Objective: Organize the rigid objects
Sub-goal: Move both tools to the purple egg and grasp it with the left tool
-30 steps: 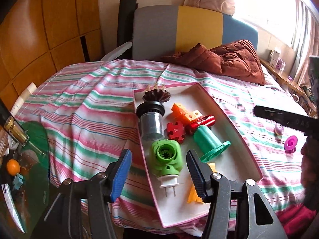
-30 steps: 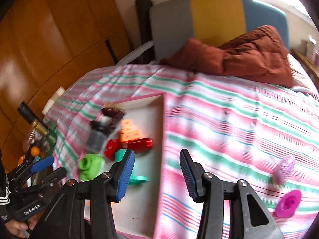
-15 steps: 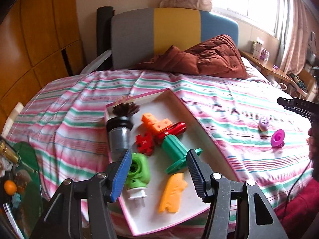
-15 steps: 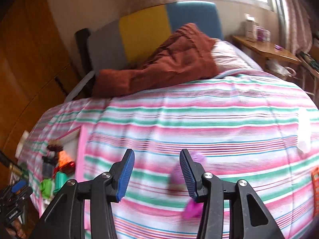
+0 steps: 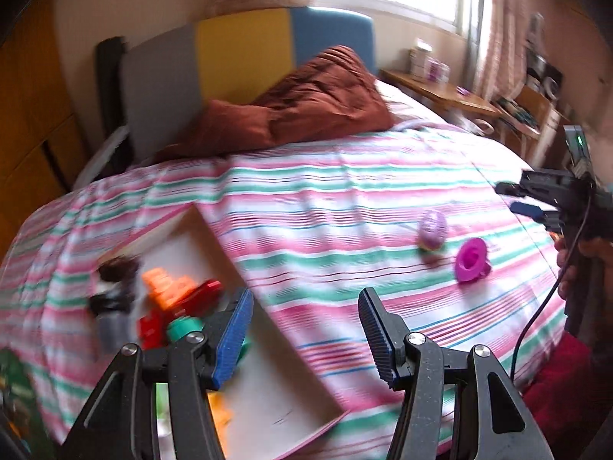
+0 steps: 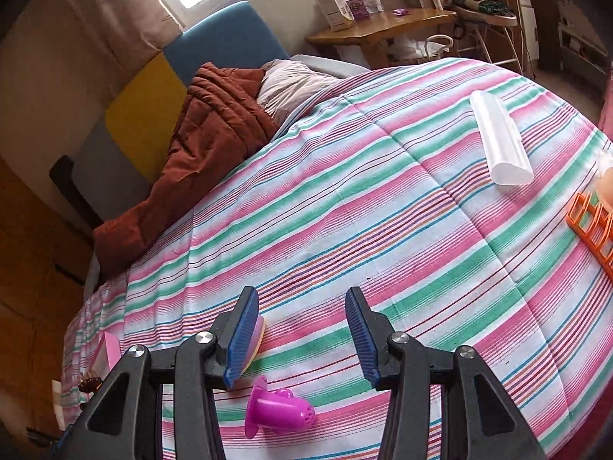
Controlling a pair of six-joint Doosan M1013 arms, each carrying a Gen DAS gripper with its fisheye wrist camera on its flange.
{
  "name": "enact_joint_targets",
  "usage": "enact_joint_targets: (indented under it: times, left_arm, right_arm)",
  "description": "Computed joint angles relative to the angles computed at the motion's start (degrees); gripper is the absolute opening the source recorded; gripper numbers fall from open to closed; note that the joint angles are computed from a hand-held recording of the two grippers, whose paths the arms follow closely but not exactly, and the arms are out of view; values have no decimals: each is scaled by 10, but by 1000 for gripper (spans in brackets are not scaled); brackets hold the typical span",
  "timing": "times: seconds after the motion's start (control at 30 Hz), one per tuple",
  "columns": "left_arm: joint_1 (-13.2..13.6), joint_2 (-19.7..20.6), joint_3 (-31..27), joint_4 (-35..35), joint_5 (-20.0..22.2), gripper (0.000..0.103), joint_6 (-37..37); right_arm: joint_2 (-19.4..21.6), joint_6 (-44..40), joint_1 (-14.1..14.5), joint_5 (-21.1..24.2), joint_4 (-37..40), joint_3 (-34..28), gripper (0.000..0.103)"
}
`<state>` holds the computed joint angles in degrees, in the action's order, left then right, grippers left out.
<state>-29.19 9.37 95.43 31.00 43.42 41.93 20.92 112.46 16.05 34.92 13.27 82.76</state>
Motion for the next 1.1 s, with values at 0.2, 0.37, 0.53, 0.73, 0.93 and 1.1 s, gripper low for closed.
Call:
enact_joint_targets:
  times: [0.2,0.37,0.53,0.73,0.93,1.1]
  left_arm:
    - [5,56,-56,-93,-7,60,117]
    - [15,103,-109,-211,-17,67,235]
    - [19,152,-164,-261,6,69,299]
    - [24,198,-220,-287,32,69,336]
    - [24,228,-251,-302,50,70,360]
    - [23,226,-243,-274,48,43,345]
  right_arm:
    - [-4,7,-4,-4,11,6,48]
    - [-4,-8,-8,-6,36,7,47]
    - [-6,-26,-10,-10,63,10,48]
    - [-4,-40,-14,-9,90,9,48]
    - [-1,-51,-15,-2,103,5,48]
    - [2,-59,-12,7,91,-2,48]
